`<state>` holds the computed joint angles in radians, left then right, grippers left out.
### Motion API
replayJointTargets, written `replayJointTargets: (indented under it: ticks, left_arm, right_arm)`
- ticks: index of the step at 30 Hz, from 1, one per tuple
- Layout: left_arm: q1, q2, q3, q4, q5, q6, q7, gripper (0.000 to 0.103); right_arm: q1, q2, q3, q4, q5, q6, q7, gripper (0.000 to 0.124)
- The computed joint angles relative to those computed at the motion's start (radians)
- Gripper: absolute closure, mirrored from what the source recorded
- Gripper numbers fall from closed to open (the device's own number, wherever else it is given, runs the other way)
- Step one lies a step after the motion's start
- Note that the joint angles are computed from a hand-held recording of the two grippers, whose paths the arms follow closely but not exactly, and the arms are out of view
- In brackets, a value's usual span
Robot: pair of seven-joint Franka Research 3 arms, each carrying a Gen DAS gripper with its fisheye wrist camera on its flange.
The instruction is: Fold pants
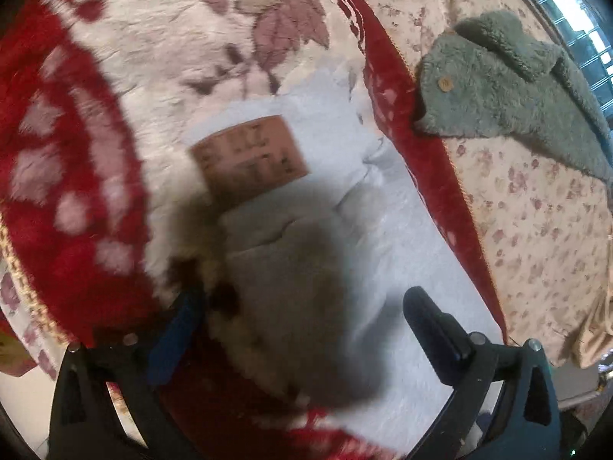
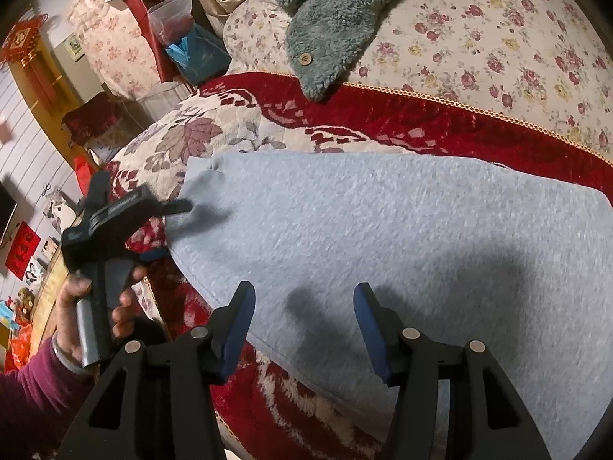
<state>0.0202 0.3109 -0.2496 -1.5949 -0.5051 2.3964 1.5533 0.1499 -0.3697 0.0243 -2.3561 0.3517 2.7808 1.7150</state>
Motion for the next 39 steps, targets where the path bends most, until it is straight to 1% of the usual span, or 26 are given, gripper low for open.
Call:
replayJointTargets:
  ticks: [1,2,3,5,7,9,10,11,12,13,14,15,16,17,18,19,20,23,26,29,32,33,37,39]
  left_arm:
    - [-0.007,0.013,-0.006,0.011,-0.010,0.023,-0.008,0.000]
    - [-0.001,0.026,-0.018,0.024,-0.039,0.031,0.006,0.000]
    - [0.013,0.051,-0.039,0.053,-0.090,0.021,0.037,0.000]
    - [0.020,0.108,-0.061,0.125,-0.142,-0.002,0.043,0.000]
    - [0.005,0.156,-0.057,0.184,-0.121,-0.007,0.009,0.000]
    - [0.002,0.162,-0.058,0.190,-0.109,0.010,-0.021,0.000]
    - [0.005,0.166,-0.063,0.197,-0.105,0.003,-0.018,0.000]
    - [0.014,0.173,-0.072,0.213,-0.102,-0.021,0.001,0.000]
    - [0.032,0.174,-0.090,0.215,-0.127,-0.034,0.041,0.002]
    - [0.043,0.170,-0.099,0.210,-0.146,-0.039,0.067,0.007]
    - [0.036,0.157,-0.088,0.203,-0.125,-0.042,0.069,0.026]
    - [0.028,0.151,-0.077,0.205,-0.099,-0.050,0.071,0.040]
    - [0.030,0.146,-0.076,0.204,-0.094,-0.057,0.091,0.046]
    - [0.035,0.139,-0.078,0.200,-0.097,-0.064,0.116,0.065]
    - [0.037,0.131,-0.075,0.195,-0.096,-0.067,0.130,0.076]
    - [0.043,0.127,-0.079,0.196,-0.109,-0.074,0.150,0.076]
    - [0.051,0.121,-0.086,0.193,-0.132,-0.078,0.179,0.078]
    - [0.048,0.100,-0.082,0.181,-0.152,-0.076,0.229,0.081]
    - [0.047,0.088,-0.082,0.188,-0.189,-0.090,0.243,0.082]
    - [0.034,0.077,-0.077,0.194,-0.208,-0.083,0.256,0.082]
    - [0.011,0.087,-0.065,0.221,-0.178,-0.081,0.260,0.082]
    - [-0.001,0.101,-0.059,0.243,-0.154,-0.078,0.252,0.082]
    - [-0.008,0.230,-0.077,0.414,-0.116,-0.137,0.268,0.081]
    - [-0.033,0.296,-0.064,0.501,-0.042,-0.169,0.247,0.081]
  right_arm:
    - [0.002,-0.001,-0.002,-0.002,0.004,0.003,-0.002,0.066]
    - [0.004,-0.001,-0.005,-0.004,0.009,0.006,-0.004,0.066]
    - [0.005,-0.002,-0.006,-0.006,0.012,0.008,-0.005,0.066]
    - [0.001,-0.002,-0.005,-0.009,0.011,0.010,0.000,0.066]
    - [0.001,-0.006,-0.007,-0.014,0.016,0.014,-0.001,0.066]
    - [-0.001,-0.015,-0.007,-0.024,0.016,0.025,-0.002,0.066]
    - [-0.002,-0.021,-0.005,-0.032,0.016,0.036,-0.001,0.066]
    - [-0.001,-0.028,-0.006,-0.039,0.018,0.046,-0.003,0.066]
    - [0.003,-0.034,-0.009,-0.046,0.023,0.054,-0.009,0.066]
    - [0.008,-0.041,-0.014,-0.053,0.030,0.066,-0.018,0.066]
    - [0.008,-0.052,-0.013,-0.064,0.030,0.080,-0.022,0.066]
    - [0.002,-0.058,-0.008,-0.068,0.025,0.086,-0.020,0.066]
    - [-0.009,-0.069,0.001,-0.078,0.015,0.097,-0.013,0.066]
    - [-0.010,-0.076,0.001,-0.084,0.013,0.105,-0.014,0.066]
    - [-0.009,-0.081,-0.002,-0.090,0.015,0.111,-0.015,0.066]
    - [-0.010,-0.087,-0.004,-0.095,0.017,0.115,-0.013,0.066]
    - [-0.014,-0.094,-0.005,-0.102,0.019,0.116,-0.008,0.066]
    - [-0.012,-0.115,-0.017,-0.125,0.036,0.126,-0.006,0.066]
    - [-0.028,-0.140,-0.015,-0.145,0.034,0.130,0.003,0.066]
    - [-0.030,-0.157,-0.023,-0.157,0.037,0.123,0.005,0.066]
    - [-0.031,-0.165,-0.025,-0.158,0.035,0.113,-0.004,0.066]
    - [-0.027,-0.163,-0.027,-0.155,0.036,0.109,-0.008,0.066]
    - [-0.006,-0.156,-0.037,-0.151,0.057,0.098,-0.023,0.066]
    - [0.006,-0.150,-0.040,-0.147,0.064,0.098,-0.038,0.066]
